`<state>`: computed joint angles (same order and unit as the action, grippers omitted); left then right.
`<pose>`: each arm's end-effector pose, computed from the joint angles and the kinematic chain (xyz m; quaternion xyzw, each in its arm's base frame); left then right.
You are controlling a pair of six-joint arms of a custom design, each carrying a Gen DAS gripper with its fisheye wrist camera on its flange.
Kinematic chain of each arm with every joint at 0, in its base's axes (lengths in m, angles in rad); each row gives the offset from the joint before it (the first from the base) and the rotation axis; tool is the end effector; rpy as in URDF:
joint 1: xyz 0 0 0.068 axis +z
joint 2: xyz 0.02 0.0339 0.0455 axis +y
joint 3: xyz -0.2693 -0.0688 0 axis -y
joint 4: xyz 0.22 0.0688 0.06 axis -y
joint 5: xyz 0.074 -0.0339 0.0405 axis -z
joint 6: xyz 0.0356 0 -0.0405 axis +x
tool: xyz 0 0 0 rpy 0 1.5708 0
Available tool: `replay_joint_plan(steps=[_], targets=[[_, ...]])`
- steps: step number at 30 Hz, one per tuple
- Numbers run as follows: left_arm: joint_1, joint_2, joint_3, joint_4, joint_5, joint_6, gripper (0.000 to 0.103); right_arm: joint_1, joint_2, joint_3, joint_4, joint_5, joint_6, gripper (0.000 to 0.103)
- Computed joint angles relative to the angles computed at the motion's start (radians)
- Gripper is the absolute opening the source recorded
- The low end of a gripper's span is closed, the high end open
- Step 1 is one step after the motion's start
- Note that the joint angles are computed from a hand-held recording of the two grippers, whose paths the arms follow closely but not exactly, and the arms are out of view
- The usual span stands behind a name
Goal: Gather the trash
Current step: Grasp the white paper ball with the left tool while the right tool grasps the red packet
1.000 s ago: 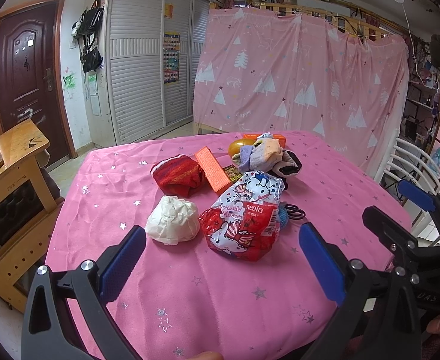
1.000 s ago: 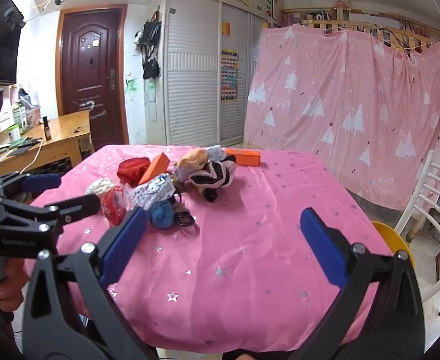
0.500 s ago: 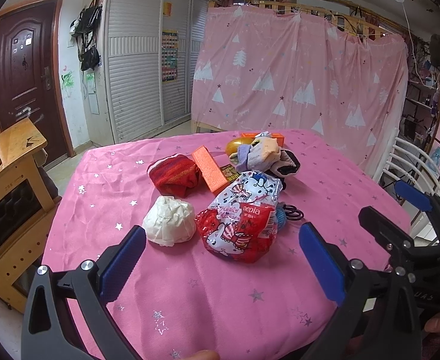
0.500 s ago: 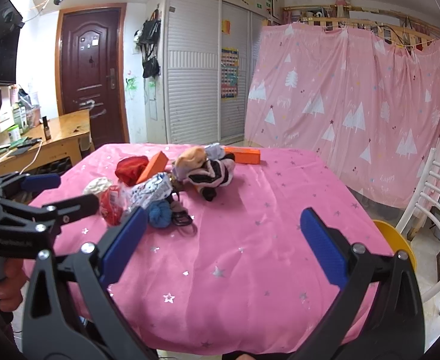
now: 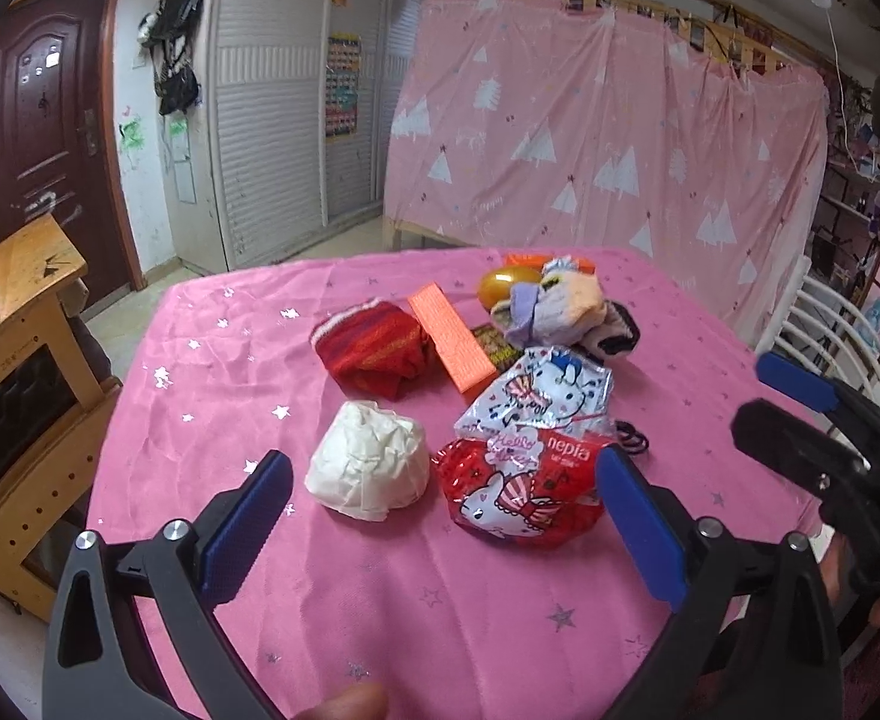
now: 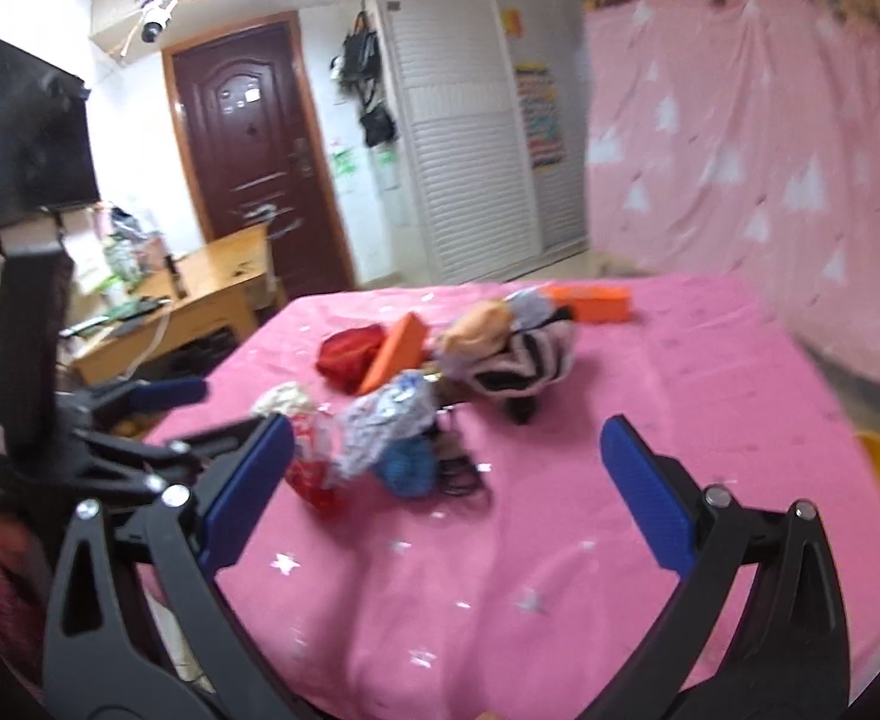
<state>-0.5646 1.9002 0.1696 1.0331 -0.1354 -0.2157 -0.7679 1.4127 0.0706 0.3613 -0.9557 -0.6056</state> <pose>0.1843 -0.1110 0.0714 0.1287 0.8953 -0.1038 0.4135 0.1198 -0.0753 0.1002 -0.0644 0.8577 0.1766 0.4786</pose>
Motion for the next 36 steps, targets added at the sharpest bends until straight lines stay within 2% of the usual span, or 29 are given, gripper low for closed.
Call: replay_joint_plan(steps=[4,7,8,10,12,15,18,23,24,25,27,29,33,36], targets=[[0.055,0.028,0.05,-0.048,0.05,0.027,0.086,0.112,0.035,0.015,0.034,0.031,0.046,0.097],[0.149,0.001,0.083,-0.113,0.133,0.032,0.086,0.143,0.035,0.02,0.029,0.024,0.045,0.089],[0.166,-0.007,0.095,-0.136,0.14,0.031,0.086,0.162,0.038,0.028,0.011,0.017,0.04,0.08],[0.184,-0.012,0.133,-0.197,0.118,0.034,0.085,0.193,0.064,0.047,-0.015,0.012,0.027,0.072],[0.184,-0.005,0.167,-0.25,0.091,0.038,0.079,0.22,0.084,0.064,-0.068,-0.006,-0.018,0.064],[0.19,0.027,0.217,-0.316,0.094,0.043,0.068,0.261,0.105,0.057,-0.066,-0.002,-0.044,0.061],[0.193,0.07,0.259,-0.356,0.1,0.041,0.064,0.306,0.14,0.061,-0.045,0.011,-0.043,0.053],[0.22,0.09,0.285,-0.371,0.177,0.022,0.051,0.361,0.196,0.061,0.043,0.05,0.011,0.039],[0.216,0.091,0.285,-0.368,0.18,0.023,0.045,0.368,0.199,0.063,0.043,0.056,0.011,0.035],[0.201,0.093,0.281,-0.358,0.168,0.021,0.045,0.388,0.204,0.061,0.049,0.068,0.01,0.033],[0.179,0.092,0.275,-0.349,0.139,0.011,0.043,0.431,0.238,0.048,0.114,0.097,0.038,0.013],[0.169,0.095,0.265,-0.332,0.127,0.003,0.042,0.444,0.257,0.042,0.141,0.105,0.05,0.007],[0.178,0.078,0.231,-0.31,0.143,-0.03,0.041,0.408,0.236,0.053,0.076,0.057,0.012,0.005],[0.157,0.024,0.197,-0.294,0.105,-0.043,0.041,0.349,0.194,0.07,-0.017,0.01,-0.038,0.004]])
